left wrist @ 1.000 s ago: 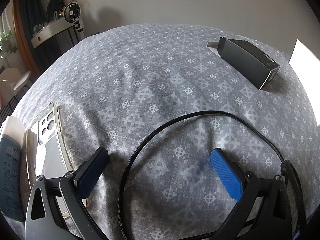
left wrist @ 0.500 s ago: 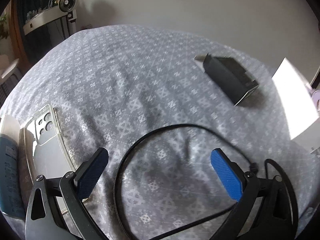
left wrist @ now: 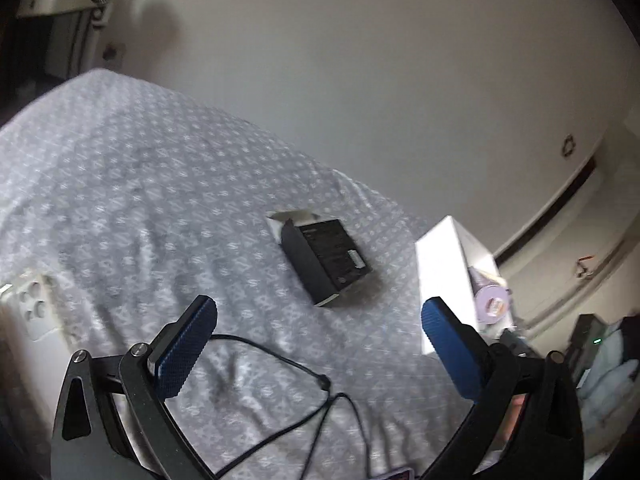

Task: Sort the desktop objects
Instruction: 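Grasp the black box with the left gripper and lift it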

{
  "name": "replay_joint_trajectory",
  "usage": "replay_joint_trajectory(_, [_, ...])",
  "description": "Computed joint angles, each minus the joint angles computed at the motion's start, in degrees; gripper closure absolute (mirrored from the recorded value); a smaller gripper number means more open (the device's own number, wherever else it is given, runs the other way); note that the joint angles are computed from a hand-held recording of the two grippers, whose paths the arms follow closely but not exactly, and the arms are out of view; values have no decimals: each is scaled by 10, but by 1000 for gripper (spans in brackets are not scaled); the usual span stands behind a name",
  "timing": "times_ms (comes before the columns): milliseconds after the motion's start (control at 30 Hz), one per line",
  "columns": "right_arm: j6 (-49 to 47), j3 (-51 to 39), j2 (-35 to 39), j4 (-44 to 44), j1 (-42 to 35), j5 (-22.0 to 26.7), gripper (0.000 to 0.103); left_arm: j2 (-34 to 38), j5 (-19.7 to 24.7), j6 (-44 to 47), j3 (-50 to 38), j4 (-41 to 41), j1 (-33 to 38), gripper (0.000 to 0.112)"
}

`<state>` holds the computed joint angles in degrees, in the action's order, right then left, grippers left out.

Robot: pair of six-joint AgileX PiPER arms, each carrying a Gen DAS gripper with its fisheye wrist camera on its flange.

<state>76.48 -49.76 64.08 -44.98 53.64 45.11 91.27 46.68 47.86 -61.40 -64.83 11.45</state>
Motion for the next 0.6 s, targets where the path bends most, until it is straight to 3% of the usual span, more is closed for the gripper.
replay_joint_trajectory(67, [0, 6, -1, 16, -7, -5, 10, 81, 75, -28, -77, 10, -12, 10])
replay_joint_trajectory(133, [-11, 9, 1, 37, -25, -18, 10, 162, 108, -89, -157, 42, -40, 10])
replay_joint_trajectory(267, [-27, 11, 12, 59, -44, -30, 10, 274, 99, -211, -258, 94, -87, 10])
replay_joint_trajectory(600, [-87, 33, 33, 117, -86, -73, 10, 441, 99, -313, -441, 73, -134, 10])
